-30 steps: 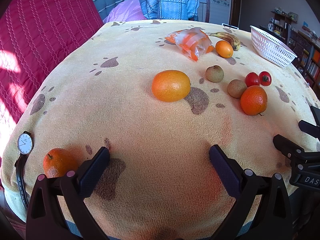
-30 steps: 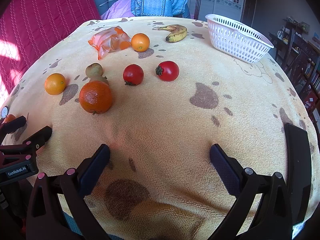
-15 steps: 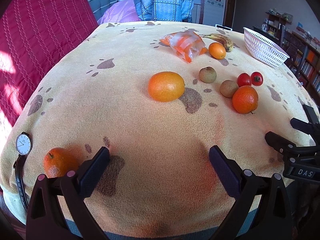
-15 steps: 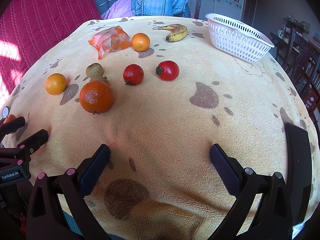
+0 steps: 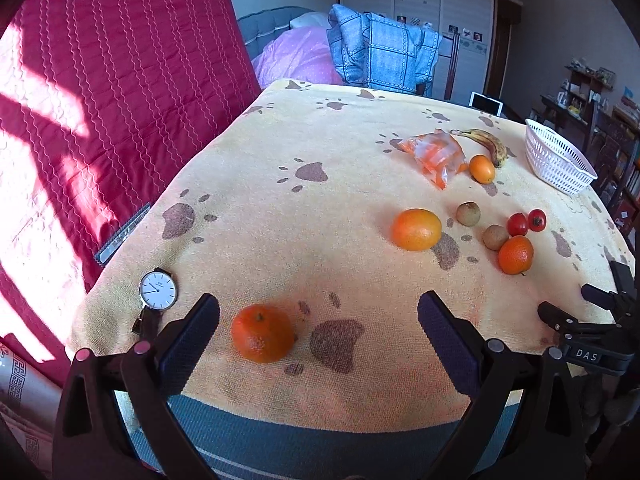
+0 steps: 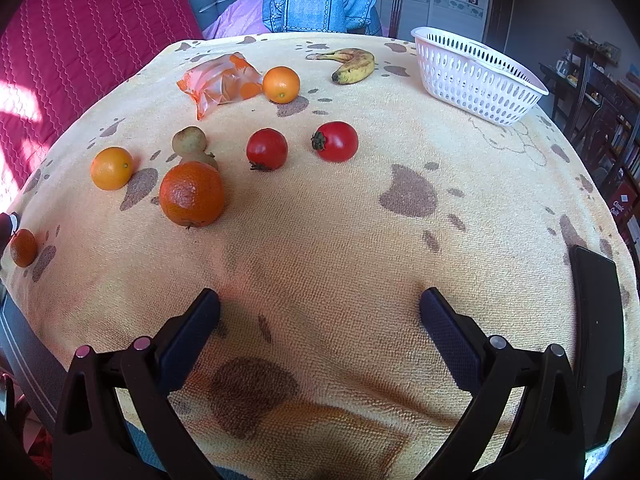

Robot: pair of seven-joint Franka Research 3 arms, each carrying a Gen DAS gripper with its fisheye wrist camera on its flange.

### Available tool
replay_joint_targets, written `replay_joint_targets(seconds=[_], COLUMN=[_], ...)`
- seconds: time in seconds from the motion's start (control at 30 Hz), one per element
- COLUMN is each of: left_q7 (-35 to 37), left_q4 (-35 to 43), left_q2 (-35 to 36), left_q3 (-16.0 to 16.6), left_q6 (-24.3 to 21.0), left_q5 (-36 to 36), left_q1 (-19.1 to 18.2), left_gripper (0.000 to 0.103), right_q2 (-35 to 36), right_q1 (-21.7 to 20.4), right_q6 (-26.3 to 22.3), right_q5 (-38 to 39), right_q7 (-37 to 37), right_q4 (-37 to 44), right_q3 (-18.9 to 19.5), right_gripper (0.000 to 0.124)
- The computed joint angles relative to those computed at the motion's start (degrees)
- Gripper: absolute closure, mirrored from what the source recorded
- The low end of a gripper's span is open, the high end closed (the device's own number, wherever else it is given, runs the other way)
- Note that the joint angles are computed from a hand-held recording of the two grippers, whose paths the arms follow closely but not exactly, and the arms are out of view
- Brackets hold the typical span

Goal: Organize fruits
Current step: 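Grasp the tangerine by the watch with the left tool while the right tool grasps the large orange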

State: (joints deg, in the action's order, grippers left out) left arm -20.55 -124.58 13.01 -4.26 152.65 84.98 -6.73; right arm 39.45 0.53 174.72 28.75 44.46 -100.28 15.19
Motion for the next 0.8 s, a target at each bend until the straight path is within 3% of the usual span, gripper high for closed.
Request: replay_joint_targets(seconds=[0.13,0.27,0.47,0.67,0.8], left_q7=[0.75,3.09,7.56,9.93,9.43], left_q4=[-1.53,-1.51,-0.37,0.48,0.54], left_q2=[-0.92,-0.12,2.86,4.53,4.44], left_q3=[0.22,0.56,1.65,2.78,3.38], left_q6=[-1.86,-1.73,1.89,3.91,4.43], left_q5=[-1.23,-4.04,-9.29,-11.45,-11.09], left_q1=[0.44,1.35,2.67,1.62,1.00], left_gripper=[0.007,0.019,0.041,0.062,0.062], right_q2=[0.03,0.06,0.10,0.14,0.13], right_q1=[-0.04,-0.06,-0.05,-0.05,-1.54], right_q6=[-0.03,-0.04,-0.03,-0.05,-0.11], right_q5=[-0.08,-0.13,-0.19,-0.22,0.54], right_q7=[0.05,0.09,0.15,0.18,-0.94], right_q4=[0.03,0.06,0.10,0.15,-0.04], right_q3=[0.03,0.05,0.03,0.03,1.73], right_gripper=[0.023,0.023,0.023,0.023,0.023])
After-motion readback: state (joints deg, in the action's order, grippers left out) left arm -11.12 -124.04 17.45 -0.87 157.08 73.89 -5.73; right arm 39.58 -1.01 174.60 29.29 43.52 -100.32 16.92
